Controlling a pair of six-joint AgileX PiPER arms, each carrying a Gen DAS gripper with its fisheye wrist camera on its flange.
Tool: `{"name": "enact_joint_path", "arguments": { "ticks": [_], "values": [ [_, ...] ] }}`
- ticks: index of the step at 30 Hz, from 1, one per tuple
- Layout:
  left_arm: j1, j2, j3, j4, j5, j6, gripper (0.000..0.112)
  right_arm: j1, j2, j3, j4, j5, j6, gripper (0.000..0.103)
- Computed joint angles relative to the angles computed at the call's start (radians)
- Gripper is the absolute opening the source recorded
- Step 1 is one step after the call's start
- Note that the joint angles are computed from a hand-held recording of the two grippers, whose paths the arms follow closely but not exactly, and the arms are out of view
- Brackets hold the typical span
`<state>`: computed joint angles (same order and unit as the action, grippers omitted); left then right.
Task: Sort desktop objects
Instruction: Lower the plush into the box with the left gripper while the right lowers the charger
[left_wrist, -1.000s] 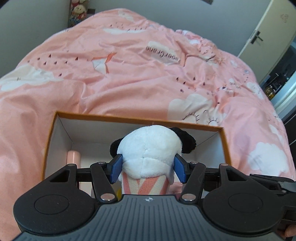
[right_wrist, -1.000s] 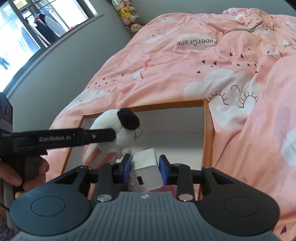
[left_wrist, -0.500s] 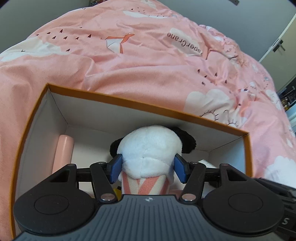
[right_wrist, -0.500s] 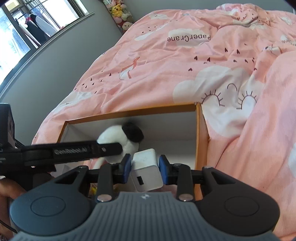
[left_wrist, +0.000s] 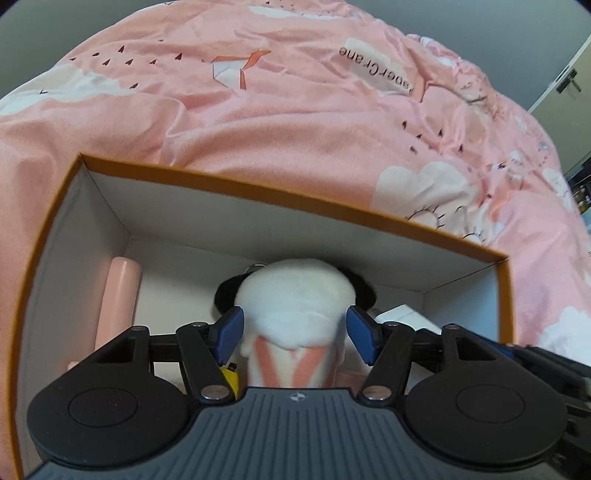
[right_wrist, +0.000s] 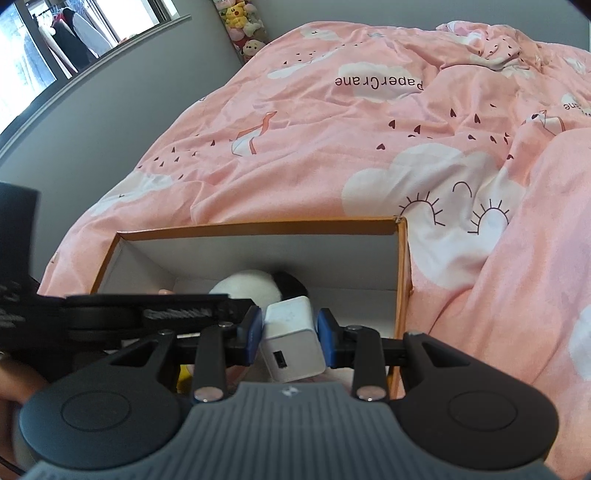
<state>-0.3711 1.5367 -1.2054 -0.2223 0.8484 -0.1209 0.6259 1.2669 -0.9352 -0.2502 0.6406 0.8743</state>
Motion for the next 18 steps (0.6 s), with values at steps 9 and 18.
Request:
{"name": "enact_joint_path", "arguments": {
  "ticks": [9,18],
  "values": [
    [0.106,-0.162,0.038,-0.12,0.054,0.196,0.072,0.125,0.112,-0.109,-0.207,0.181,0.023,0.035],
    [0.246,-0.319,0.099,-0.165,0.13,0.363,0.072,0.158,0.232,-0.204,-0.204,0.329,-0.338,0.035]
  ]
}}
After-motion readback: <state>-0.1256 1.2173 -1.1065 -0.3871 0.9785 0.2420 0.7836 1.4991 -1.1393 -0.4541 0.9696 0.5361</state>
